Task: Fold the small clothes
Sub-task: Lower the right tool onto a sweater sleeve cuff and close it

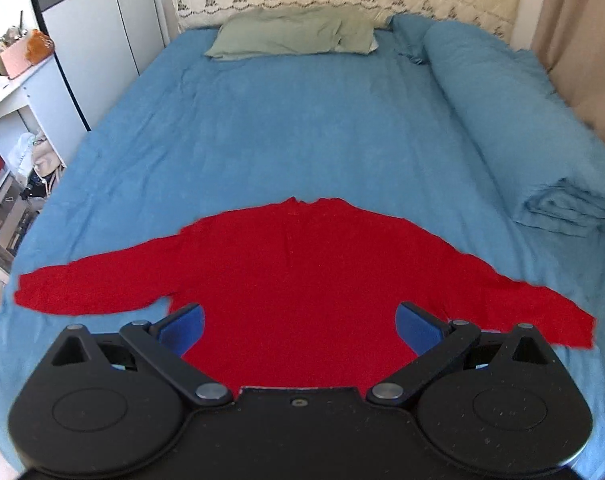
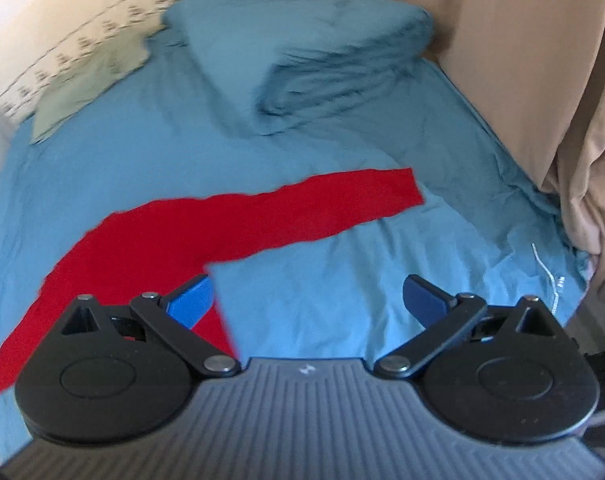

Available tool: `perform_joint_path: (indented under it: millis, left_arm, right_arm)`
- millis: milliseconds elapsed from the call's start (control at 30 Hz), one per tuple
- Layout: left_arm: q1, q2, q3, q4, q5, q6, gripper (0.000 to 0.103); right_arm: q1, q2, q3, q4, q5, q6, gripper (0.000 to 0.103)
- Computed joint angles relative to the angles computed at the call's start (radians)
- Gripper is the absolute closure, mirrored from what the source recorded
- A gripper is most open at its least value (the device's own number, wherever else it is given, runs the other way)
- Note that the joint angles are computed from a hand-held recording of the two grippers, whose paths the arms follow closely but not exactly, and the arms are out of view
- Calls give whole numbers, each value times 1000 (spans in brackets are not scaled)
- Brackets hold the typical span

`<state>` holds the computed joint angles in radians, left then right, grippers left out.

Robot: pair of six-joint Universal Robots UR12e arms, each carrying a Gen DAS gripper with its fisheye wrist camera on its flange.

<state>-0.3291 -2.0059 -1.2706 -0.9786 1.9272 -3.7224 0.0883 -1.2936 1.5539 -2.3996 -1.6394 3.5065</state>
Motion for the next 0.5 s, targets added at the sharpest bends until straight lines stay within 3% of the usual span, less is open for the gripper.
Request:
perform_joint_path:
  millis: [233,400,500]
  left_arm:
    - [0,-218,176,-1,-34,-42,0]
    - [-8,-350,307,-40,-65,-29,0]
    - [-16,-423,394,-68,-71,5,0]
  right_arm:
    - [-63,156,-24,-104,-12,18,0]
    - [-89,255,-45,-166,-5,62,1]
    - [-101,302,-59,-202,0,108,8]
